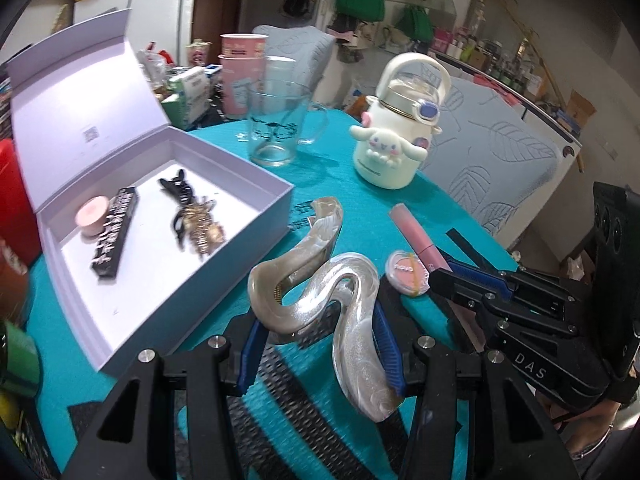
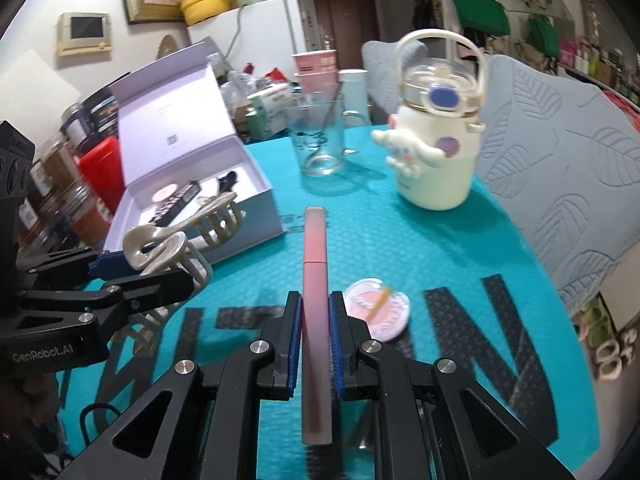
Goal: Organize rigid objects
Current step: 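Carry the wavy clip and pink lipstick toward the white box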
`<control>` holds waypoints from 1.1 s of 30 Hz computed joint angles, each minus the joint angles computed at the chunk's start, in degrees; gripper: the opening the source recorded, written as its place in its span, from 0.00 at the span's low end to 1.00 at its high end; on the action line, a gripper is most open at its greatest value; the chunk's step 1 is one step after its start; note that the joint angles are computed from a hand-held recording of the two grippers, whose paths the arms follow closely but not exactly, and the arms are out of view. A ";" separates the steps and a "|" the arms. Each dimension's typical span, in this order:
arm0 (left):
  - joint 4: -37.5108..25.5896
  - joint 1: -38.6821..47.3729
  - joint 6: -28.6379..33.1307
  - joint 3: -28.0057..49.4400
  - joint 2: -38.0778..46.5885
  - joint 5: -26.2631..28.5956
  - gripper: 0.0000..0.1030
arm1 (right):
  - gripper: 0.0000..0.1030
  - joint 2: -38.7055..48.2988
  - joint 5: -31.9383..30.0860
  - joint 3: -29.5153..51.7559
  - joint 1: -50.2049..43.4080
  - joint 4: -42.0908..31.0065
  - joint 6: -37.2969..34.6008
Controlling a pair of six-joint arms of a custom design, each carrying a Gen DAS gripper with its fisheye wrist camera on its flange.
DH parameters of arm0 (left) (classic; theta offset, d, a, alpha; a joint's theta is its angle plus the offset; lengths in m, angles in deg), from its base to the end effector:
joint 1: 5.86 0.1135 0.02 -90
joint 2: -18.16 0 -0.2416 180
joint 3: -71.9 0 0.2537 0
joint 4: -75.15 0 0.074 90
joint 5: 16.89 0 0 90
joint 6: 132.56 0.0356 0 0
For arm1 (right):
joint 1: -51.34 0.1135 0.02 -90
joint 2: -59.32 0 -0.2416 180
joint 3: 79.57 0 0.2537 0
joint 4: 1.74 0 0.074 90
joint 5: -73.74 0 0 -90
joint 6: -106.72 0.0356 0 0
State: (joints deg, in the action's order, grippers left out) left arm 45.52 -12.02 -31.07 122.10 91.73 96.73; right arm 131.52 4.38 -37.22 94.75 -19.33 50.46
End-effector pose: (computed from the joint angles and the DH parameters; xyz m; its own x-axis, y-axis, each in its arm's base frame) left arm 0.2457 -0.0409 0.1595 -0.7108 0.2603 -0.6535 0.4894 0.8503 -0.1937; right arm 0.1821 0.1550 0.1382 -0.7060 0.0477 -0.7066 -0.0936 0.9827 0.1598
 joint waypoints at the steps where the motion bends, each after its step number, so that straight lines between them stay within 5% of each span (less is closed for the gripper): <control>1: -0.30 0.87 0.10 -0.65 -1.15 0.05 0.48 | 0.13 0.22 -0.06 0.15 0.66 0.28 0.08; 18: -6.79 14.19 3.88 -7.33 -14.28 2.91 0.48 | 0.13 6.65 -0.03 5.73 9.96 2.26 -0.21; 33: -13.19 28.68 15.01 -6.71 -15.04 7.94 0.48 | 0.13 13.75 0.76 10.86 17.28 4.17 3.23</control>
